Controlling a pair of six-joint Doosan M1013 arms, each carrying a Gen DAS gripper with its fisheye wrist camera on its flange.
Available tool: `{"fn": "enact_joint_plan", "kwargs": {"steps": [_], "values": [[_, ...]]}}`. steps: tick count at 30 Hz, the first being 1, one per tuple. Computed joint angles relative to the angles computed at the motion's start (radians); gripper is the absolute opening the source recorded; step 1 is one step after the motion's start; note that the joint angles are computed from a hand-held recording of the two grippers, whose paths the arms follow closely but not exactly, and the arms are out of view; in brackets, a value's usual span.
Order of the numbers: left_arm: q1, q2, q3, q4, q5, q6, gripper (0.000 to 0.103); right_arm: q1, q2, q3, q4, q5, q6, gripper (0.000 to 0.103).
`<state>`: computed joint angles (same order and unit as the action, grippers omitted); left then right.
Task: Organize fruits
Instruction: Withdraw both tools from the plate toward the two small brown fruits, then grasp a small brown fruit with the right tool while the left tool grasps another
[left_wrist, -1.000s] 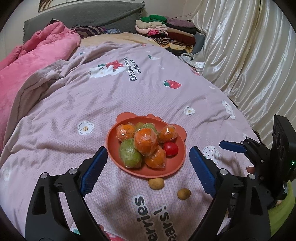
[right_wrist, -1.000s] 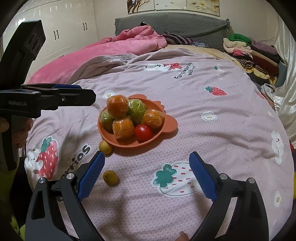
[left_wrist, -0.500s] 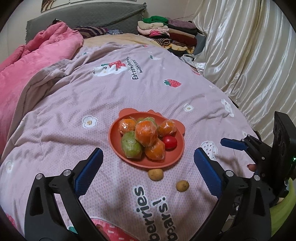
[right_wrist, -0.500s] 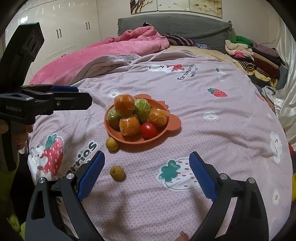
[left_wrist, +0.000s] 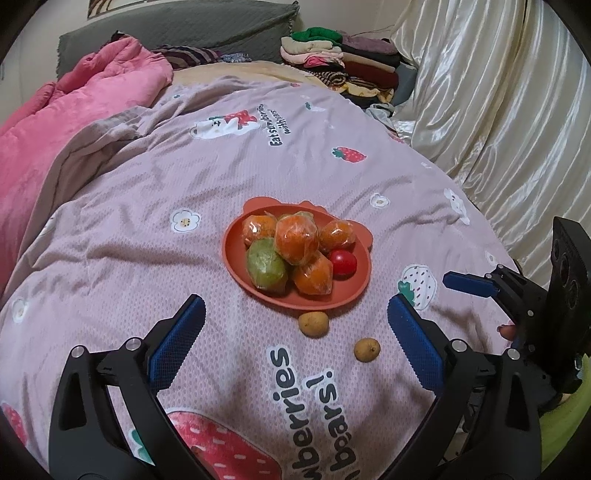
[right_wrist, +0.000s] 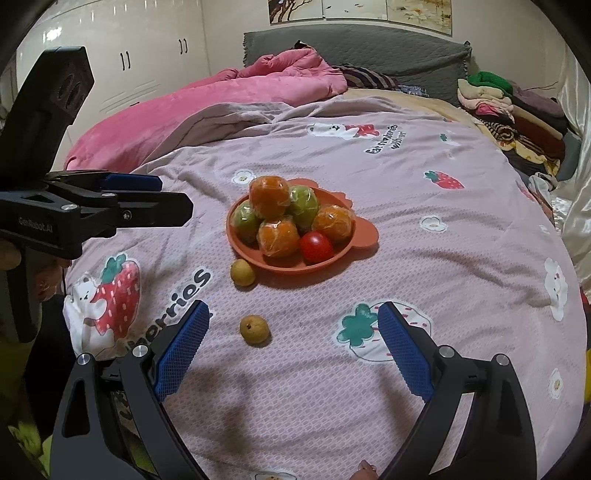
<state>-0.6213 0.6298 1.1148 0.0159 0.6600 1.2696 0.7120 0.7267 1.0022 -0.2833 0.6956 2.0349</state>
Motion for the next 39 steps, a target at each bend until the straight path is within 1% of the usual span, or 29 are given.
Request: {"fn": "enact_joint_plan", "kwargs": {"steps": [11, 14, 20, 25, 26, 27, 29, 30, 31, 33, 35, 37, 39], "values": [[-0.003, -0.005, 0.026, 0.003, 0.008, -0.004, 0.093, 0.004, -0.003, 0.015, 0.015, 0.009, -0.012, 0.092], [-0.005, 0.0, 0.027, 0.015, 0.019, -0.01, 0.093, 0.005, 0.0, 0.016, 0.027, 0.013, -0.023, 0.092], [-0.004, 0.021, 0.017, -0.001, 0.053, 0.002, 0.093, 0.003, 0.014, 0.012, 0.079, 0.015, -0.066, 0.092], [-0.003, 0.033, 0.012, -0.008, 0.063, 0.005, 0.093, 0.0, 0.024, 0.011, 0.111, 0.012, -0.085, 0.092], [-0.003, 0.035, 0.01, -0.007, 0.065, 0.004, 0.093, -0.001, 0.026, 0.009, 0.12, 0.013, -0.091, 0.088], [-0.003, 0.036, 0.01, -0.006, 0.065, 0.002, 0.093, -0.001, 0.028, 0.008, 0.124, 0.012, -0.094, 0.082], [-0.003, 0.037, 0.011, -0.007, 0.06, 0.005, 0.093, -0.006, 0.032, 0.006, 0.154, 0.006, -0.117, 0.076], [-0.003, 0.038, 0.01, -0.007, 0.058, 0.006, 0.093, -0.007, 0.033, 0.004, 0.163, 0.006, -0.125, 0.07], [-0.003, 0.04, 0.008, -0.011, 0.058, 0.01, 0.093, -0.009, 0.037, -0.001, 0.176, 0.007, -0.14, 0.067], [-0.003, 0.043, 0.006, -0.016, 0.059, 0.017, 0.092, -0.012, 0.042, -0.007, 0.195, 0.006, -0.161, 0.055], [-0.003, 0.047, 0.002, -0.018, 0.063, 0.022, 0.087, -0.014, 0.051, -0.02, 0.204, 0.016, -0.174, 0.048], [-0.002, 0.051, -0.002, -0.028, 0.067, 0.032, 0.085, -0.015, 0.057, -0.027, 0.212, 0.019, -0.185, 0.044], [-0.002, 0.057, -0.009, -0.037, 0.074, 0.041, 0.082, -0.015, 0.062, -0.033, 0.219, 0.021, -0.197, 0.04]]}}
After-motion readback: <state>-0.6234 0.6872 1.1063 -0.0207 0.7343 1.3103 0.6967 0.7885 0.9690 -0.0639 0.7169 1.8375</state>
